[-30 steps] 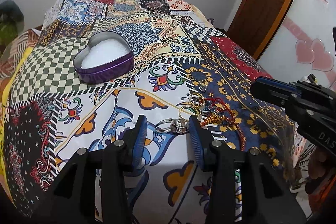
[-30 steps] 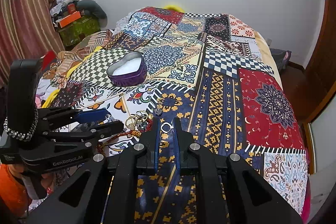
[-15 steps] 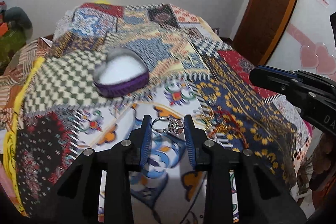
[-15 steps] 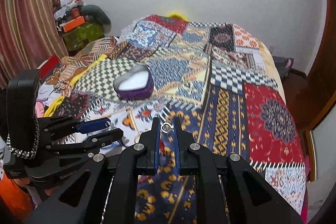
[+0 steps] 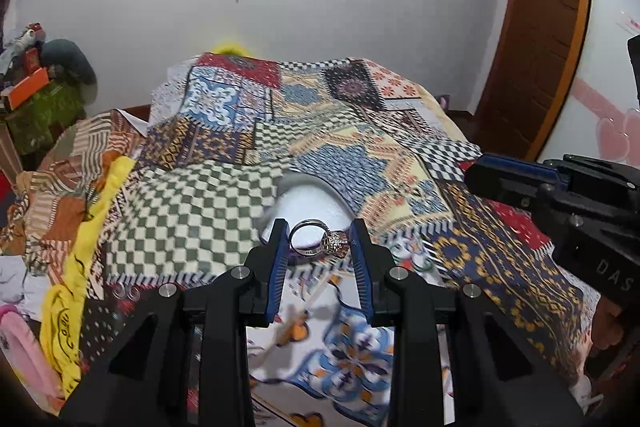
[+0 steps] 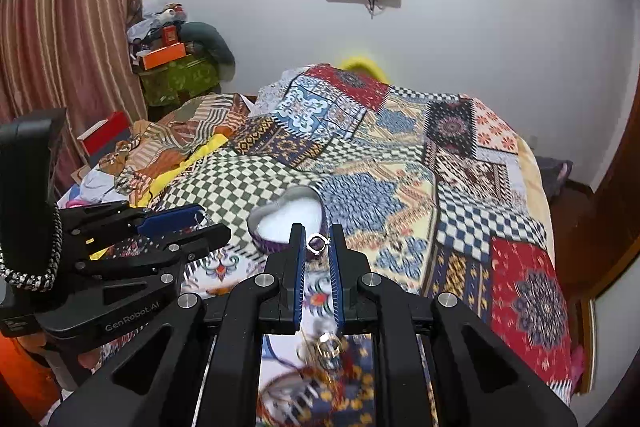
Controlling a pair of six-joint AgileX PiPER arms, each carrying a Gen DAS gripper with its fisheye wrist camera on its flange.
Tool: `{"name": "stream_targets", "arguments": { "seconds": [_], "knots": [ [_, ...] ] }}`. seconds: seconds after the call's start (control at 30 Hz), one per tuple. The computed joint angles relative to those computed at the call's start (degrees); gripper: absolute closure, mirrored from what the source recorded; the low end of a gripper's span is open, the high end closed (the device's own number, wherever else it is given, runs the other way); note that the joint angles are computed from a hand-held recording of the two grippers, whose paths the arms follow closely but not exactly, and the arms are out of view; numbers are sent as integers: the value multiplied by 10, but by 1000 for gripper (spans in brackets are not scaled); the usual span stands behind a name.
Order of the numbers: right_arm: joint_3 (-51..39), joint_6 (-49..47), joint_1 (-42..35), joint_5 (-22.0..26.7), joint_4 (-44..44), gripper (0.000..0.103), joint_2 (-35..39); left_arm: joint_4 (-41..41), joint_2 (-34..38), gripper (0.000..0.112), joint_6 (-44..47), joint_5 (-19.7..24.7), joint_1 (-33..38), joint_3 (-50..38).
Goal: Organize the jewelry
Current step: 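Carry both rings over the purple heart tin and release them inside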
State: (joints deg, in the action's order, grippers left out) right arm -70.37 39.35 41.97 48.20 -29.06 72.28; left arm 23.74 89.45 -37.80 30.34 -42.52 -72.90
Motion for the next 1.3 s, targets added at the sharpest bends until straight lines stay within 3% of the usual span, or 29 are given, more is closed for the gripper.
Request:
{"name": "stream_targets", "arguments": {
  "seconds": [0.2,0.37,0.73,1.0,1.3],
  "knots": [
    [-39,-69,-38,-23,55,93,52,-41,27,82,49,-5,36,-26],
    [-82,-162,-90,-31,146,93,100,-121,62,82,132,-7,69,-54],
    [-188,-309,-148,31,282,93,220,-280,164,82,289,33,113,-139],
    [-229,-348,-165,68,323,93,269,-281,205,82,310,54,113,-173],
    [-245,-360,-171,81,331,93,287,-271,213,82,302,47,114,-174]
  ]
}}
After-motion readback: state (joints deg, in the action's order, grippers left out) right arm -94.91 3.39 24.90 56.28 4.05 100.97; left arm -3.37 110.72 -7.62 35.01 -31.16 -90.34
